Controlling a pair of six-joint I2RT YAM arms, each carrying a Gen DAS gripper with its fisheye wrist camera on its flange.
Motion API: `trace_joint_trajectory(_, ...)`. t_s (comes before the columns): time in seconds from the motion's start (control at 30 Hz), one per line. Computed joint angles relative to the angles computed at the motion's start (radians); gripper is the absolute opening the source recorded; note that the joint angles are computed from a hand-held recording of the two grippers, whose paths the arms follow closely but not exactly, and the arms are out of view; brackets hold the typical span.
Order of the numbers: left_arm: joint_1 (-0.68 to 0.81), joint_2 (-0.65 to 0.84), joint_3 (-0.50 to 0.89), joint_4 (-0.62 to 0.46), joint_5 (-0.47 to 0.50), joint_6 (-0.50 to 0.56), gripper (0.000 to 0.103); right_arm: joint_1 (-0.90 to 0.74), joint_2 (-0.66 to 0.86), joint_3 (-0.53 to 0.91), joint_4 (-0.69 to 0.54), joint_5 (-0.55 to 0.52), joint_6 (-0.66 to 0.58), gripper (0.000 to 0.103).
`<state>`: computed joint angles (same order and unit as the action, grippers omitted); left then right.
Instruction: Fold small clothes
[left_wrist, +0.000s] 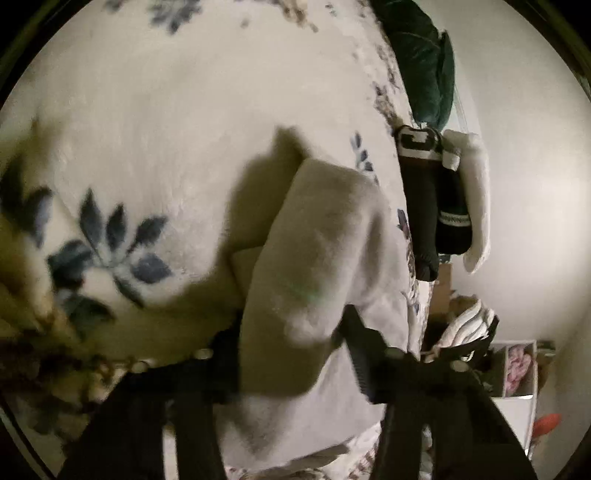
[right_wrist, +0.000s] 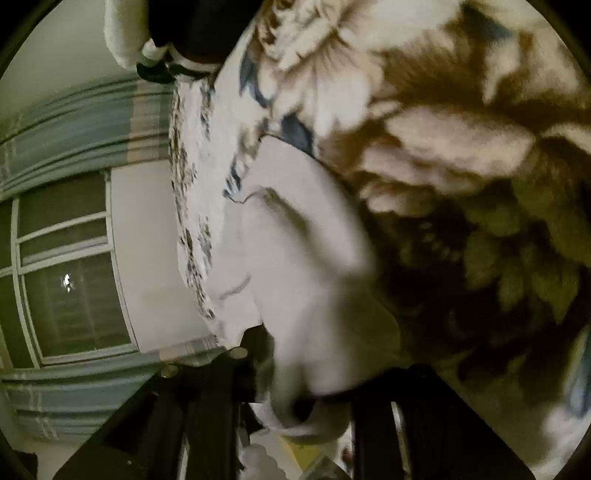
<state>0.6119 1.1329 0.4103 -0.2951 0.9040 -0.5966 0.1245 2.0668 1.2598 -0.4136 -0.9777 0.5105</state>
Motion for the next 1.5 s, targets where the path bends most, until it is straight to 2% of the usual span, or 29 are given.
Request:
trace_joint_trajectory(0.03,0.01,-0.014,0.005,-0.019,0.006,0.008,0.03,0.0,-0.022,-0.024,0.045,0.004,0.046,0.016)
trace_joint_trajectory(0.13,0.008,-0.043,0.064,-0.112,-0.01,0.044,0.029,-0.009,-0.071,-0.048,0.079,0.013,0.104,0.015)
trace_joint_trajectory(0.23,-0.01,-0.054,0.135,-0.161,-0.017,0.033,0.027,-0.026,-0.12,-0.05,0.045,0.009,0.108,0.015)
trace_joint_trajectory(0.47,-0.074,0.013,0.346,-0.227,-0.026,0.047,0.023,-0.098,-0.214,0.036,-0.12,-0.007,0.054,0.015)
trace_joint_trajectory(0.63,-0.099,0.157,0.396,-0.171,0.046,0.011,0.025,-0.117,-0.204,0.134,-0.212,0.034,0.038,0.015)
trace_joint_trajectory(0.67,-0.11,0.208,0.4,-0.182,0.037,0.024,0.028,-0.122,-0.178,0.152,-0.248,0.043,0.01,0.015)
trace_joint_trajectory(0.73,-0.128,0.299,0.392,-0.209,0.023,0.074,0.06,-0.135,-0.136,0.143,-0.288,0.078,-0.031,0.015)
trace_joint_trajectory(0.8,-0.12,0.374,0.352,-0.193,0.066,0.083,0.068,-0.14,-0.096,0.125,-0.291,0.093,-0.042,0.019)
trace_joint_trajectory(0.83,-0.113,0.391,0.328,-0.172,0.09,0.079,0.069,-0.148,-0.085,0.109,-0.297,0.109,-0.059,0.019)
trace_joint_trajectory(0.87,-0.11,0.4,0.306,-0.152,0.103,0.076,0.069,-0.159,-0.08,0.089,-0.291,0.111,-0.074,0.024)
trace_joint_trajectory(0.9,-0.107,0.404,0.289,-0.134,0.114,0.077,0.069,-0.171,-0.071,0.077,-0.291,0.099,-0.088,0.029)
trace_joint_trajectory(0.93,-0.107,0.404,0.282,-0.127,0.114,0.082,0.07,-0.18,-0.062,0.072,-0.294,0.094,-0.1,0.043)
trace_joint_trajectory(1.07,-0.11,0.364,0.31,-0.185,0.061,0.102,0.07,-0.201,-0.033,0.082,-0.325,0.108,-0.148,0.056)
trace_joint_trajectory(1.17,-0.127,0.284,0.376,-0.262,-0.022,0.113,0.07,-0.208,-0.067,0.098,-0.367,0.158,-0.201,0.056)
trace_joint_trajectory(1.3,-0.174,0.303,0.452,-0.234,-0.063,0.123,0.07,-0.195,-0.133,0.153,-0.424,0.249,-0.253,0.056)
trace_joint_trajectory(1.37,-0.225,0.343,0.488,-0.2,-0.113,0.115,0.07,-0.194,-0.141,0.197,-0.453,0.26,-0.275,0.056)
trace_joint_trajectory(1.47,-0.282,0.363,0.489,-0.144,-0.16,0.13,0.06,-0.171,-0.106,0.309,-0.517,0.307,-0.323,0.056)
trace_joint_trajectory(1.5,-0.285,0.343,0.469,-0.127,-0.179,0.136,0.04,-0.155,-0.083,0.356,-0.541,0.344,-0.339,0.056)
